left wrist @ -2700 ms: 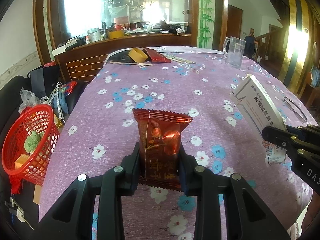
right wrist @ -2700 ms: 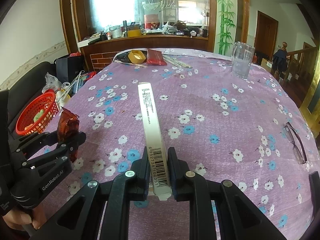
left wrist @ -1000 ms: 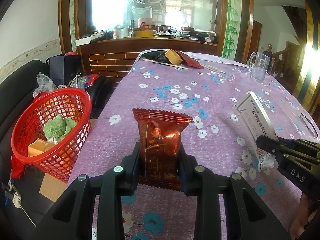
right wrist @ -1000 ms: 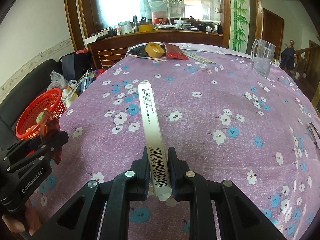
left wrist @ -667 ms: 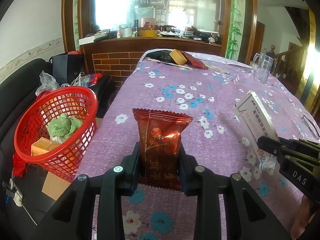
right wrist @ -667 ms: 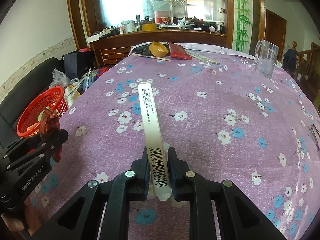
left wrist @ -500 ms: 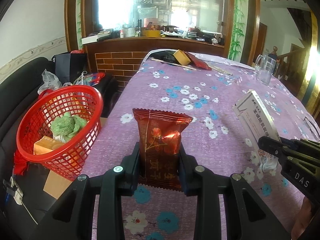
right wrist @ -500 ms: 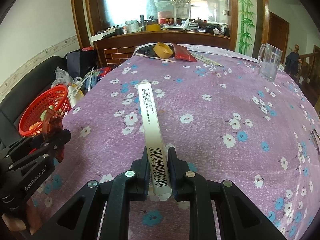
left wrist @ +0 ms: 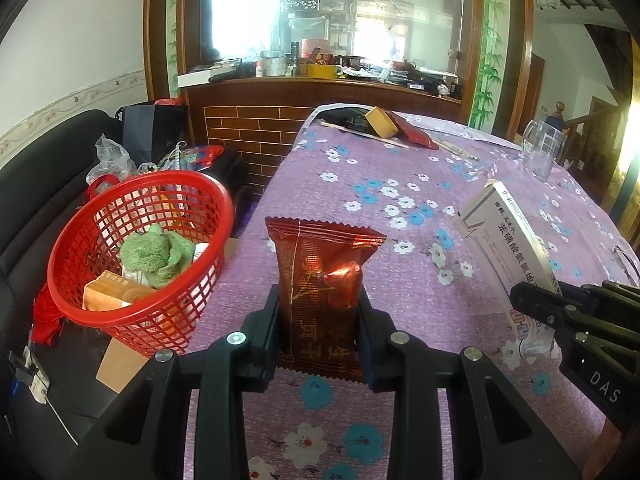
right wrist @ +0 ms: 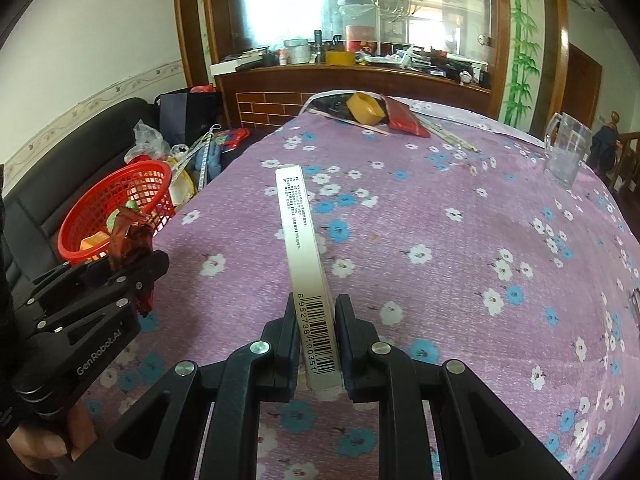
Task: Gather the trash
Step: 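Carry the snack packet and medicine box over the red wastebasket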
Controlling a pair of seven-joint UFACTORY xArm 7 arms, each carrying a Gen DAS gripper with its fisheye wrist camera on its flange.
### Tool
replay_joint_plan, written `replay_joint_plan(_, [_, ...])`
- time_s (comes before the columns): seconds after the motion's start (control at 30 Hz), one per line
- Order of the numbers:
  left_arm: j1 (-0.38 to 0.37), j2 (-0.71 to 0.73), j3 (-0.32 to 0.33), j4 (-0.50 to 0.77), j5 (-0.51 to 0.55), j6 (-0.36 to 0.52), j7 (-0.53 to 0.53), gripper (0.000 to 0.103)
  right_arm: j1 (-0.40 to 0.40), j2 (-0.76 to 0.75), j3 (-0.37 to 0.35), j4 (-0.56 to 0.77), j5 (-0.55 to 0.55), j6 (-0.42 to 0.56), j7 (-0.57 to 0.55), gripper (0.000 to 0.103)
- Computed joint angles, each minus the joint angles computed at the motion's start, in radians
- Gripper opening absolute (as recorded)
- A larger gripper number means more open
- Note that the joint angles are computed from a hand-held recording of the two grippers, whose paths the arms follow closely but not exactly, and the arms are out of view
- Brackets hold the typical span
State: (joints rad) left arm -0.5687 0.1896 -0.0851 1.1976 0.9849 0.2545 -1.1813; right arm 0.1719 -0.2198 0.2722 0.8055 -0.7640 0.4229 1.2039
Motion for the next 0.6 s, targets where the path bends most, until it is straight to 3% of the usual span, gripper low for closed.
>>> replay_joint_plan(0.6, [0.058, -0.054, -0.011, -0.044, 0.031, 0.000, -0.053, 0.031, 0.065, 0.071, -0.008, 0.104, -0.017, 0.024, -0.038, 0.019])
